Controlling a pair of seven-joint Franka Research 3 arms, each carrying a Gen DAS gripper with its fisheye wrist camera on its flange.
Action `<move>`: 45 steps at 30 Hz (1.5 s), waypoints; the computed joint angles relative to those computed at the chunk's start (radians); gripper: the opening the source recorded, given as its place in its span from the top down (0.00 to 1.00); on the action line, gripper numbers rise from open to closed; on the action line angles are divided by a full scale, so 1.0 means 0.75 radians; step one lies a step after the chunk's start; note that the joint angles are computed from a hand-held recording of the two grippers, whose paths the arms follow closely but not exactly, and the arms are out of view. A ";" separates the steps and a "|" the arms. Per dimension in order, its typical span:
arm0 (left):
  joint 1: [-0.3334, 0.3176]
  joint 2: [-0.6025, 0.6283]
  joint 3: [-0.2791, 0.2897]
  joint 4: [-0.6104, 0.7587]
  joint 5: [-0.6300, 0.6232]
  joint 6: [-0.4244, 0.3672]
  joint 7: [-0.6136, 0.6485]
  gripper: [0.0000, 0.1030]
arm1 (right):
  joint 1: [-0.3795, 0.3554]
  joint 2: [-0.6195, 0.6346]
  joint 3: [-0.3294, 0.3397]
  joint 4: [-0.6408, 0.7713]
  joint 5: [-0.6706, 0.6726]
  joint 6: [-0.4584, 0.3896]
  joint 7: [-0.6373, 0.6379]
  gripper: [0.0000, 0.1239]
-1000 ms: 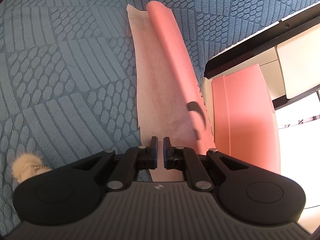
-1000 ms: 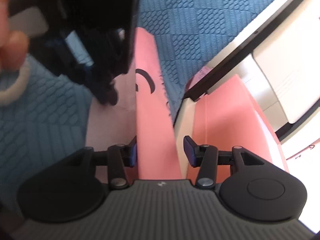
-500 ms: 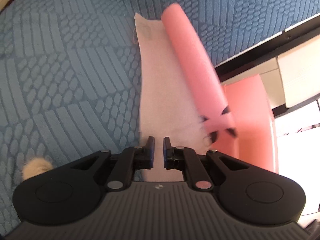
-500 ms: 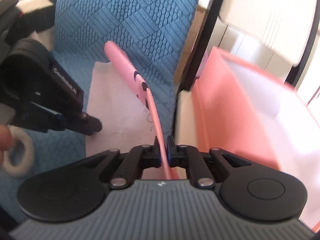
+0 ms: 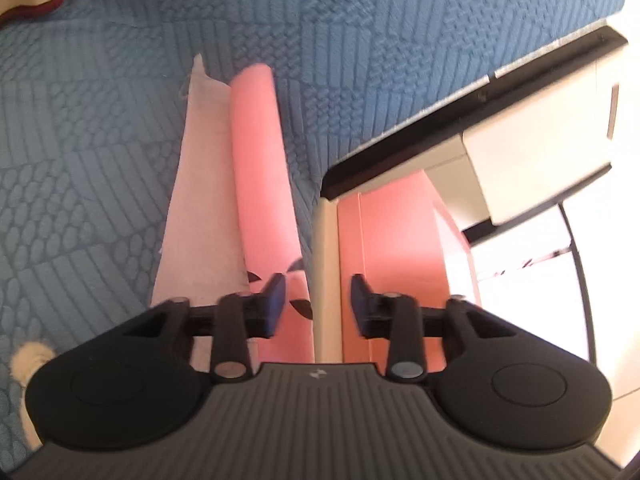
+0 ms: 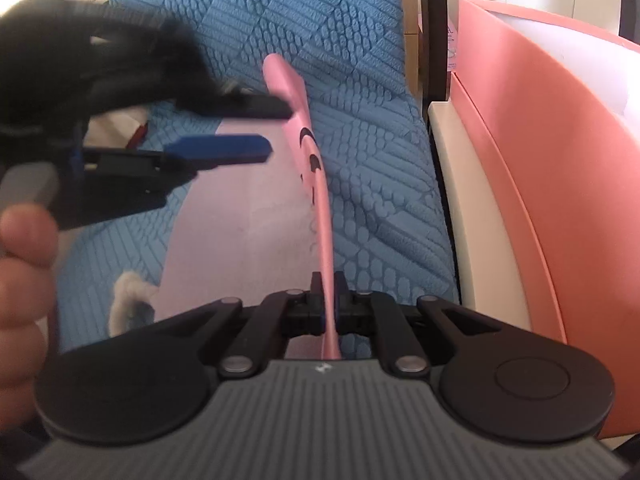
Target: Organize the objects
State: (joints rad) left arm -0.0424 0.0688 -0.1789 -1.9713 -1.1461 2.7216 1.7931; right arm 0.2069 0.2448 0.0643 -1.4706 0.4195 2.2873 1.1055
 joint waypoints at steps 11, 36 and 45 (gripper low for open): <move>0.000 0.070 -0.033 0.014 0.336 0.006 -0.301 0.85 | 0.006 0.010 0.001 0.014 -0.014 -0.025 -0.019 0.93; 0.036 0.056 -0.012 -0.031 0.670 -0.019 -0.546 0.88 | -0.037 -0.001 0.018 0.025 0.259 -0.208 -0.243 0.89; 0.030 -0.004 -0.007 -0.058 0.583 0.023 -0.438 0.88 | -0.039 -0.007 0.016 0.020 0.257 -0.197 -0.184 0.92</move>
State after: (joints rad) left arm -0.0203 0.0660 -0.1841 -2.0148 -0.7087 2.7387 1.4644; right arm 0.1777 0.2393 0.0764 -1.4557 0.6126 2.1395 0.9677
